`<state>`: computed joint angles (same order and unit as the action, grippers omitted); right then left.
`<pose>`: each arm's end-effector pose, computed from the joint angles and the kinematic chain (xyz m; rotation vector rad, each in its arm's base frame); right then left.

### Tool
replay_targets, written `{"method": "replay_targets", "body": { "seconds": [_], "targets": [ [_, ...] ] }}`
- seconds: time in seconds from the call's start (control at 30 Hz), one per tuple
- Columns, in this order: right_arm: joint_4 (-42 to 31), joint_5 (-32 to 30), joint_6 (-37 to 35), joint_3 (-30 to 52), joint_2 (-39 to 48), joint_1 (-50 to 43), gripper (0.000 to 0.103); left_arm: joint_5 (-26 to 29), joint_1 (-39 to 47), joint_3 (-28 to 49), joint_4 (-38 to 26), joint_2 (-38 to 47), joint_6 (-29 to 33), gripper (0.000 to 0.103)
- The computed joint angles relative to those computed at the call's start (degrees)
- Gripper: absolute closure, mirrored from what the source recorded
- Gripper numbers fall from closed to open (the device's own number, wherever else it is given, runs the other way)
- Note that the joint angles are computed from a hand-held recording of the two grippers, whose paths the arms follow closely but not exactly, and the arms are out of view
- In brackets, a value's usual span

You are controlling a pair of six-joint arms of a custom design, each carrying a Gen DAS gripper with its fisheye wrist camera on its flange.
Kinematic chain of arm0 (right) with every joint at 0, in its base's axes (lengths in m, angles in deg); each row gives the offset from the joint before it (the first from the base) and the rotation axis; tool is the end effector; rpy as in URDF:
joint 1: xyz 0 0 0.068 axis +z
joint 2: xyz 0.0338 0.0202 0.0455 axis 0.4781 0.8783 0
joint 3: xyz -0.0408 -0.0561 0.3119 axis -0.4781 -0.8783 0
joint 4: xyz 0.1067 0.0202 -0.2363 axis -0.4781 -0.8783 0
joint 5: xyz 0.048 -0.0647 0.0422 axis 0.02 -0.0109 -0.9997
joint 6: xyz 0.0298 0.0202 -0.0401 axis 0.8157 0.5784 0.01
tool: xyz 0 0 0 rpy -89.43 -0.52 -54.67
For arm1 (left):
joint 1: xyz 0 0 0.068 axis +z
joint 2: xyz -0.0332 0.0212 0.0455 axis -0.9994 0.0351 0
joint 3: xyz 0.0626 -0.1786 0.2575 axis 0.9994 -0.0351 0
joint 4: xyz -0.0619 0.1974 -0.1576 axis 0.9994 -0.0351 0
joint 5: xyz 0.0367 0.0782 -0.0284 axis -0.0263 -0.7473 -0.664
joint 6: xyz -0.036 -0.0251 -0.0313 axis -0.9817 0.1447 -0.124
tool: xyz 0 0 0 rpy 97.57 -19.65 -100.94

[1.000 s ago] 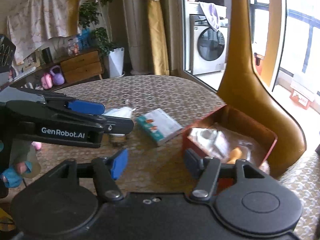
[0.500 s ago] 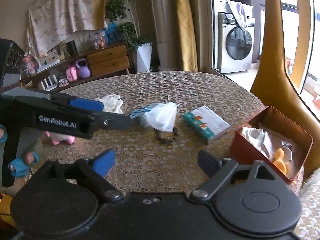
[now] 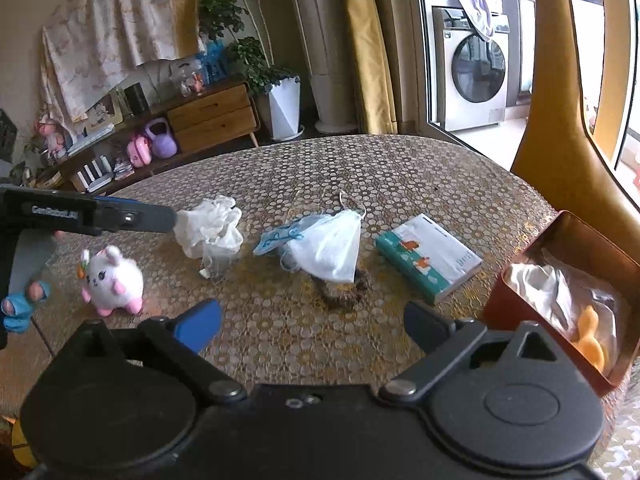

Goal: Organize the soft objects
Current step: 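Move both open tools back toward the mask bag on the table, then grasp the white cloth with the left tool while the right tool grasps the blue mask bag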

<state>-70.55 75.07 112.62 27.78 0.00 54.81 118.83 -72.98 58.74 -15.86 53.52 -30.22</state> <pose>0.2516 0.1165 0.1834 0.0414 2.2880 0.2286 0.3760 0.0779 0.1818 0.5631 2.2927 -0.4937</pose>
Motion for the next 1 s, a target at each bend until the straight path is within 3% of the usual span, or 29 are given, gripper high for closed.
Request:
{"method": "replay_targets", "body": {
  "seconds": [0.17, 0.43, 1.0],
  "targets": [
    [0.05, -2.58, -3.51, 6.23, 5.87, -1.66, 0.005, -3.25, 0.09, 12.03, -7.98, 7.24, -0.67, 0.001],
    [-3.48, -6.09, -12.44, 18.88, 16.79, -2.16, 0.005, -9.35, -1.24, 31.73, -18.96, 20.07, -8.04, 0.001],
    [-17.18, -12.32, -28.9, 47.57, 39.26, -5.42, 0.005, -20.96, -5.74, 55.35, -25.25, 39.05, -15.13, 0.001]
  ]
}}
